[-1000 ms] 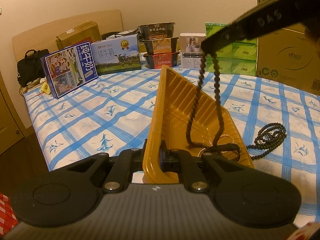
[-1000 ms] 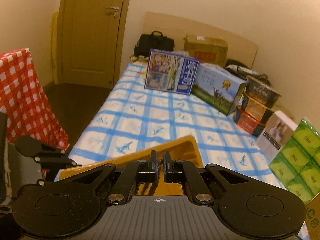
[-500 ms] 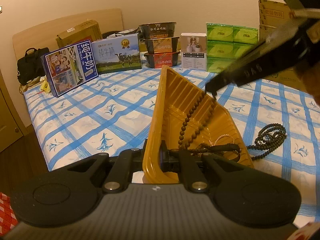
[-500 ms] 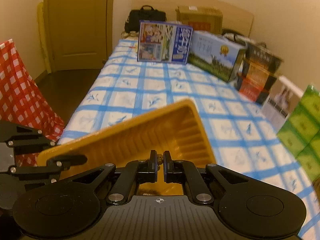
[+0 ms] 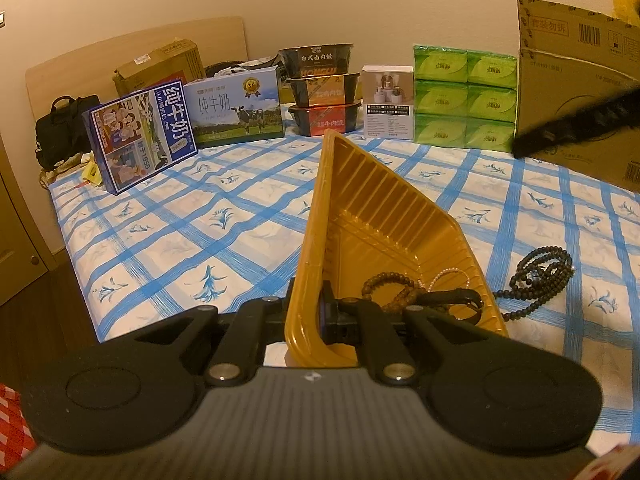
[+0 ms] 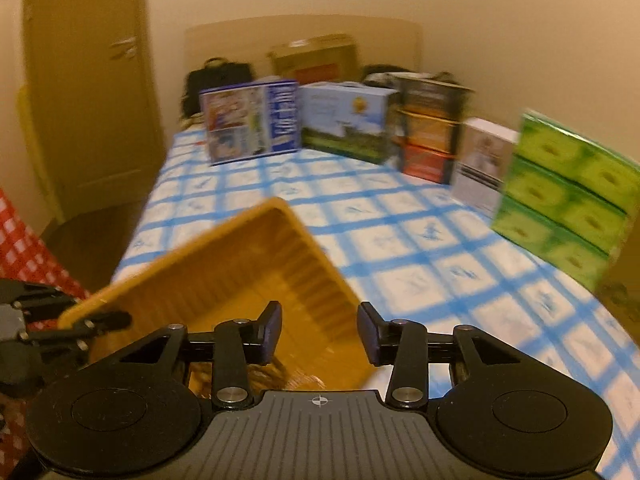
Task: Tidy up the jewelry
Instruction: 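Grasp the remaining dark bead strand with the pearl bead using the right gripper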
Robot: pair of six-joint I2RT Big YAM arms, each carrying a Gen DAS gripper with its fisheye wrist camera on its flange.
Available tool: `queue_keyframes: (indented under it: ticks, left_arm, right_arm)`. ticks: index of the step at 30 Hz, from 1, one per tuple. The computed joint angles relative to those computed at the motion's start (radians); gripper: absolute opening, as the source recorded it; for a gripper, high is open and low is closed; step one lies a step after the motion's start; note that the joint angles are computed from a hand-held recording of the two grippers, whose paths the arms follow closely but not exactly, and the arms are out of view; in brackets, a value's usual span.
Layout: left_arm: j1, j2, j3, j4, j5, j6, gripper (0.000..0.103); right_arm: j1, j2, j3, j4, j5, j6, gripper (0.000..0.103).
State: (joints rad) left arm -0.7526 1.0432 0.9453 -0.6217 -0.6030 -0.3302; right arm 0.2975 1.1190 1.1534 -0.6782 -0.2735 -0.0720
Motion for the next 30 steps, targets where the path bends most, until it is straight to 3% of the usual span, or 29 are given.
queue_keyframes:
  ticks: [16, 22, 30]
  left_arm:
    - [-0.005, 0.000, 0.010, -0.017, -0.007, 0.006, 0.007]
    - [-0.006, 0.000, 0.014, -0.022, -0.009, 0.006, 0.007]
    - [-0.003, -0.004, 0.017, -0.034, -0.013, 0.009, 0.007]
  right_arm:
    - [-0.254, -0.219, -0.298, -0.075, 0.017, 0.105, 0.043]
    - [-0.299, -0.234, -0.357, -0.062, 0.047, 0.088, 0.043]
    - [-0.311, -0.177, -0.374, 0.019, 0.038, 0.077, 0.043]
